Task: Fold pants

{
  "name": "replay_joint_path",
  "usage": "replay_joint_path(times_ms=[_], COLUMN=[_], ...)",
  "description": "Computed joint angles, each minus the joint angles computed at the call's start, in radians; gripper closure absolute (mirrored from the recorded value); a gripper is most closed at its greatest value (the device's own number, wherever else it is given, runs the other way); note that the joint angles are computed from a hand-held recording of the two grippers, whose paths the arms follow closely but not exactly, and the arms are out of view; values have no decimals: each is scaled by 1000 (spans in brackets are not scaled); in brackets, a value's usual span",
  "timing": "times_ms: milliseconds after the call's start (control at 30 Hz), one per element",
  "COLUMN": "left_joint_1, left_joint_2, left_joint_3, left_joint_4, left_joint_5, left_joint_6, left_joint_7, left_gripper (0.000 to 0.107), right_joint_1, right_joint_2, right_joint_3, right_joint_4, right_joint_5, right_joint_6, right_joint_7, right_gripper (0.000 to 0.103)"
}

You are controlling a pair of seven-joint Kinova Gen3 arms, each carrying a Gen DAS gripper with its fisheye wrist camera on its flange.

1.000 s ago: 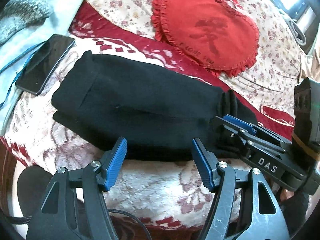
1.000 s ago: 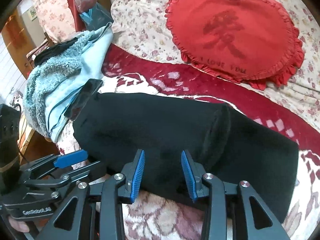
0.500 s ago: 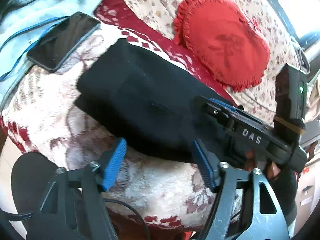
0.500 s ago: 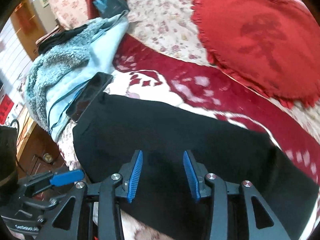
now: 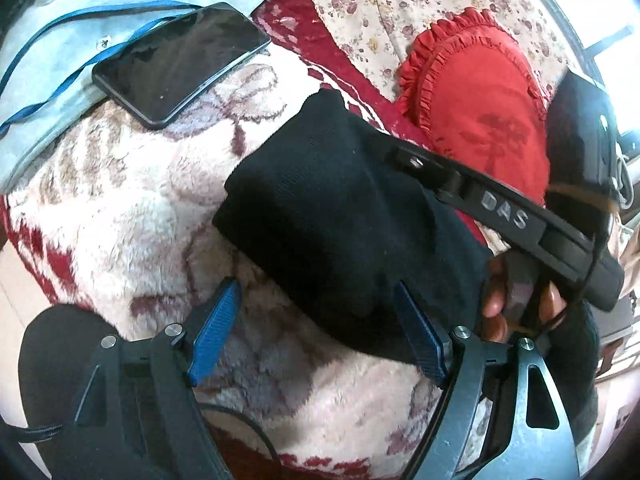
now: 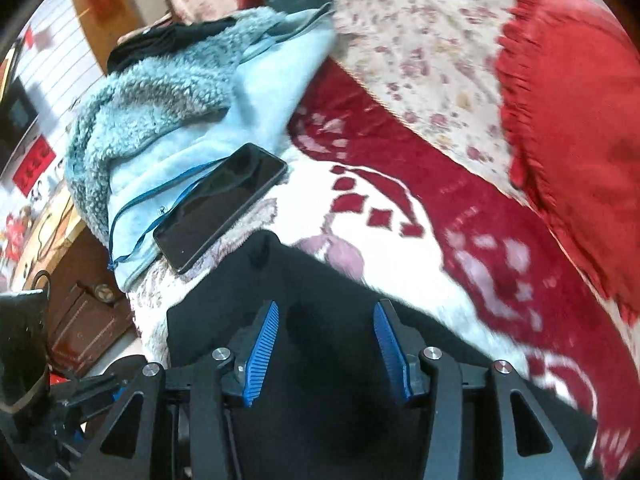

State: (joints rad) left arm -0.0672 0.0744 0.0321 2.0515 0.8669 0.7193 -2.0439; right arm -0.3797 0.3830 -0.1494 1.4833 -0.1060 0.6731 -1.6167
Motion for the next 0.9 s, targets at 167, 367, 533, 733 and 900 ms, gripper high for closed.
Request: replay_joint_path(times_ms=[167, 367, 533, 733, 900], left_joint_1=[7, 27, 49, 77, 195], left_joint_2=[16, 16, 2, -103, -156], left_joint_3=[11, 23, 33, 28, 49], left_joint_4=[-1, 0, -25, -31, -47], left_joint_5=[29, 50, -34, 37, 82], left_joint_6=[-35, -98, -119, -86, -91], left_joint_7=[-14, -40, 24, -121, -260], left_gripper=[19, 49, 81, 85, 85], right_joint_1=[21, 129, 127, 220, 395], right_joint_2=[104, 120, 72, -54, -258], right_joint_3=[-36, -105, -99, -139, -199], right_joint_4=[-119, -64, 3, 119, 272], right_joint_5=[-43, -209, -239, -427, -615], right_joint_6=[65, -10, -76, -155, -189], right_joint_7=[84, 201, 226, 352, 467], right_gripper=[54, 67, 78, 88, 88])
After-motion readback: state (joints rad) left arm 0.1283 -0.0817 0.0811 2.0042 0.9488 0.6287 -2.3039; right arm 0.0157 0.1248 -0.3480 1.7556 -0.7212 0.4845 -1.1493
